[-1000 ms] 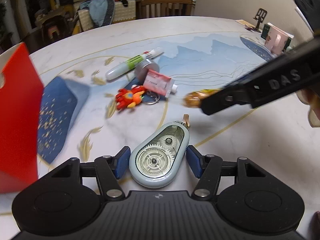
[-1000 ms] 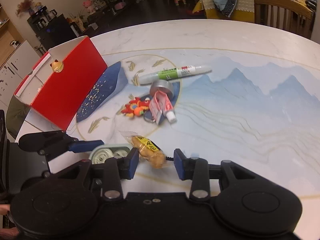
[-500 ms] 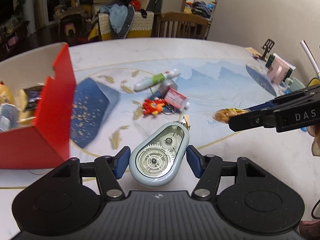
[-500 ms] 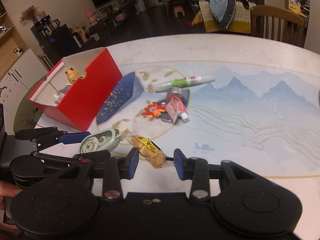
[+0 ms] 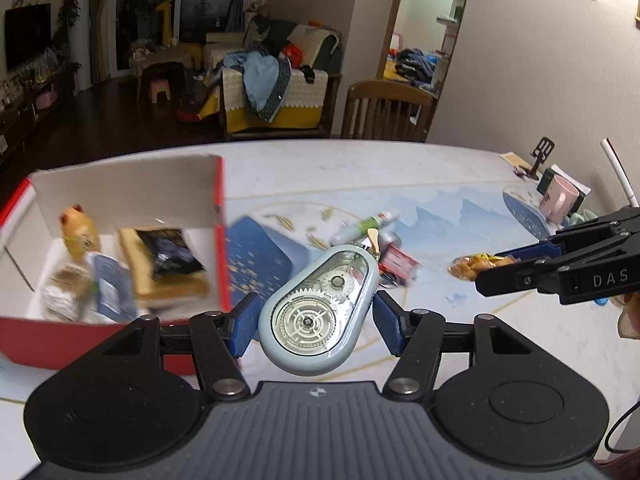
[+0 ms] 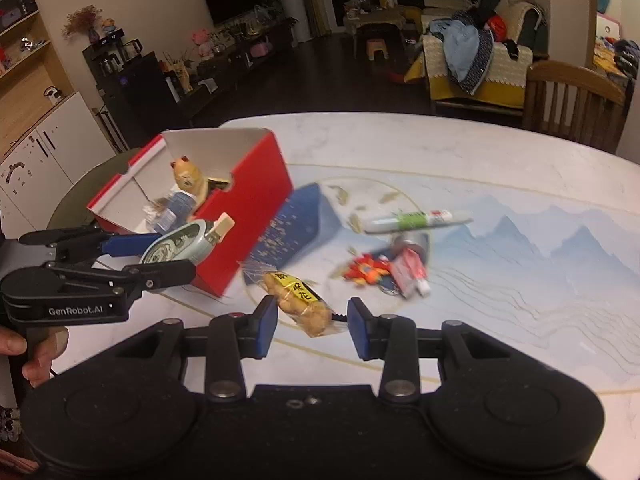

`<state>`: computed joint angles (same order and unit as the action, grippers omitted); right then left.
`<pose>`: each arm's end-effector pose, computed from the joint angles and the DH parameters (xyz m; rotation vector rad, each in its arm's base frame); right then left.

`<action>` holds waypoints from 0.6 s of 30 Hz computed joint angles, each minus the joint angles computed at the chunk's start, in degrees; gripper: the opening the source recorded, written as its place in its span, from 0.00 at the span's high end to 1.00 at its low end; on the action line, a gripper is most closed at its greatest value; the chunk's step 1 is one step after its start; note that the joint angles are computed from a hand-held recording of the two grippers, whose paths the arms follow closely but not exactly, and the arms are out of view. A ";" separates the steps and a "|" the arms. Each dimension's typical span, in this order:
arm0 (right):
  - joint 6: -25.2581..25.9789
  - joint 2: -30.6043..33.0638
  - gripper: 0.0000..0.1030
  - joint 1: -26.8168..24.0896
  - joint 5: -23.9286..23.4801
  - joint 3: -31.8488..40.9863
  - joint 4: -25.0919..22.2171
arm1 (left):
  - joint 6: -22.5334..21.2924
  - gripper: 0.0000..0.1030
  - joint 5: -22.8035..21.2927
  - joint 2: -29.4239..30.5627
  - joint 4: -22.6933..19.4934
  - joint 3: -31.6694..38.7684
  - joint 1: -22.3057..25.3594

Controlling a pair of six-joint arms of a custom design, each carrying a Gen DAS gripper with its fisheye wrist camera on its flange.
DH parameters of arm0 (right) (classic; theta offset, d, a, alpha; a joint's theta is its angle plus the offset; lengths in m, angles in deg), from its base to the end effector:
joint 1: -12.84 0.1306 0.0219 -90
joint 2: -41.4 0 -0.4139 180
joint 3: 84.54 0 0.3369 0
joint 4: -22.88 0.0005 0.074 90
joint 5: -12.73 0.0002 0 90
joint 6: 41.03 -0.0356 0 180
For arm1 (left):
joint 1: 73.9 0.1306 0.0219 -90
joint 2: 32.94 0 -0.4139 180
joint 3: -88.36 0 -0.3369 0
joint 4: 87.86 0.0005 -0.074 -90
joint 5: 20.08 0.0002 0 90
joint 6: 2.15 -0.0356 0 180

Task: Organize objects
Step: 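Carry the peanut snack and tape dispenser over the red box with both tools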

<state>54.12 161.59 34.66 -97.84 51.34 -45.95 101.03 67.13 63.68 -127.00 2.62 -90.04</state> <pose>0.5698 0.2411 0.4935 -0.7296 2.3947 0.5693 0.4693 -0.1345 0.4551 0.0342 2.3027 -0.2083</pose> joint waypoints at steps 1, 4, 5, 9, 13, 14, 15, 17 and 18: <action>-0.09 0.24 0.63 0.65 0.64 0.70 -0.02 | -0.35 0.41 0.35 -0.47 -0.04 -0.14 0.73; -1.09 1.45 0.63 2.39 1.67 3.49 -0.92 | -1.05 0.41 1.30 -1.29 -0.43 -0.41 2.91; -1.39 1.84 0.63 2.94 1.95 4.37 -1.08 | -1.17 0.41 1.67 -1.52 -0.67 -0.48 3.67; -2.43 3.74 0.63 5.23 2.94 8.28 -1.76 | -2.71 0.41 2.71 -2.42 -1.45 -0.86 6.65; -3.35 6.17 0.63 7.60 4.12 12.85 -3.34 | -4.49 0.41 3.69 -3.10 -1.39 -1.33 9.49; -3.49 7.03 0.63 8.22 4.52 14.35 -4.03 | -4.86 0.41 4.08 -3.23 -1.38 -1.48 10.28; -3.63 7.90 0.63 8.84 5.07 15.86 -4.74 | -5.41 0.41 4.58 -3.45 -1.49 -1.68 11.32; -3.95 9.73 0.63 10.02 5.95 19.15 -6.14 | -6.24 0.41 4.92 -3.36 -1.87 -1.63 12.90; -4.22 10.71 0.63 10.54 6.31 20.95 -6.97 | -6.68 0.41 5.11 -3.40 -1.97 -1.70 13.70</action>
<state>49.90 172.30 45.20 -91.53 72.29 -52.92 94.36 72.24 60.28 -128.97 0.91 -76.33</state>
